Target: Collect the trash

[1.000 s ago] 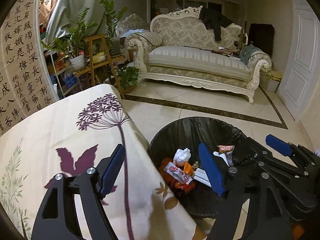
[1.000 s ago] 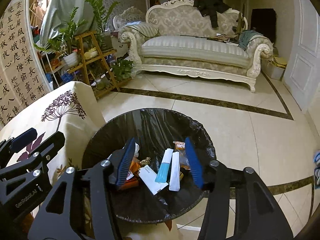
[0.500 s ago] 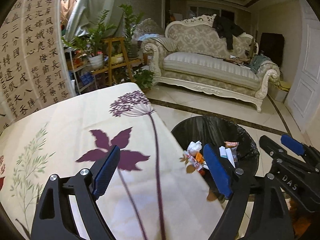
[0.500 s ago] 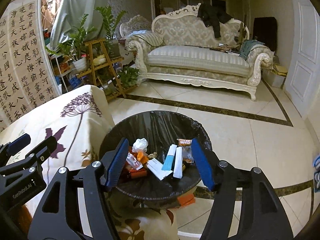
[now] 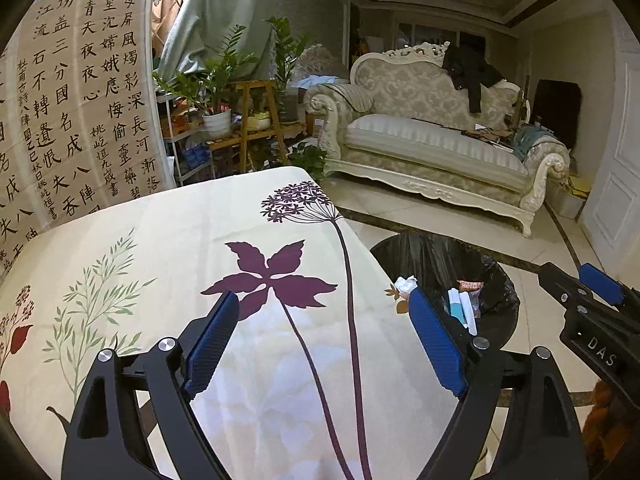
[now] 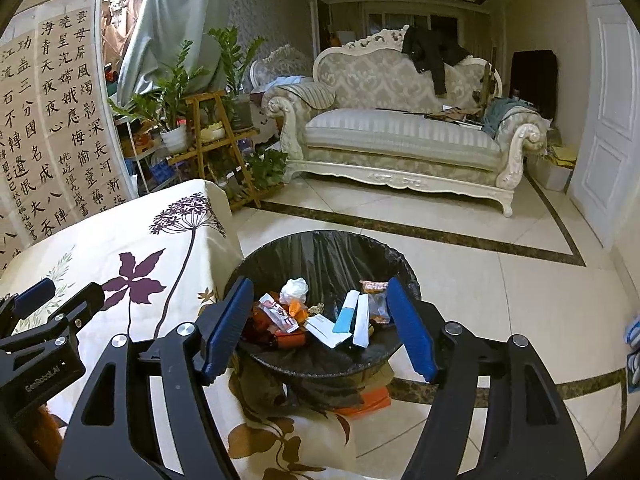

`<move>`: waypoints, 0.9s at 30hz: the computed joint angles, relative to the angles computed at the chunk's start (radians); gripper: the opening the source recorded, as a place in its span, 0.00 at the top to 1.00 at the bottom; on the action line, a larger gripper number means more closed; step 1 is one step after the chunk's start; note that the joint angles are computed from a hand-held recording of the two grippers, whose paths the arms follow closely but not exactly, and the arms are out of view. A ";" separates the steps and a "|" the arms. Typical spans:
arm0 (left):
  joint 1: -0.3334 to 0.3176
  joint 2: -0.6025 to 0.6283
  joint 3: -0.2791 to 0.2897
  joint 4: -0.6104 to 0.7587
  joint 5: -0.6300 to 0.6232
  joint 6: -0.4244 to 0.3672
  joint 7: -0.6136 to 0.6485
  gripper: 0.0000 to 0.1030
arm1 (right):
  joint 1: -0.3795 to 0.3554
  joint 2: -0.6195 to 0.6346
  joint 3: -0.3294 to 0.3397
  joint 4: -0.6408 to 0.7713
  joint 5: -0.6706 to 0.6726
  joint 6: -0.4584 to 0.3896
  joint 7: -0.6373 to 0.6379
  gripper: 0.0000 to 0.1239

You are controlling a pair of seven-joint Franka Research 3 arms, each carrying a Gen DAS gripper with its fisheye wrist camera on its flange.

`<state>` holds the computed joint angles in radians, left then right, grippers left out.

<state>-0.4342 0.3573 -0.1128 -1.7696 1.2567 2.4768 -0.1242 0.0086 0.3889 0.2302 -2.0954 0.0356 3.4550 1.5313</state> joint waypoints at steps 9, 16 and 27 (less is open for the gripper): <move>0.002 -0.024 -0.005 -0.026 0.029 -0.005 -0.033 0.19 | 0.018 -0.018 -0.016 -0.024 0.001 0.022 0.004 0.45; 0.009 -0.033 -0.012 -0.036 0.038 -0.007 -0.046 0.19 | 0.018 -0.024 -0.017 -0.028 -0.012 0.022 0.015 0.45; 0.013 -0.036 -0.015 -0.040 0.040 -0.007 -0.049 0.19 | 0.022 -0.031 -0.022 -0.032 -0.016 0.022 0.022 0.45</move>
<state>-0.4213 0.3210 -0.1281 -1.8096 1.2970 2.4695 -0.1730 0.0310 0.3584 0.2085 -2.1271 0.0193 3.4774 1.5529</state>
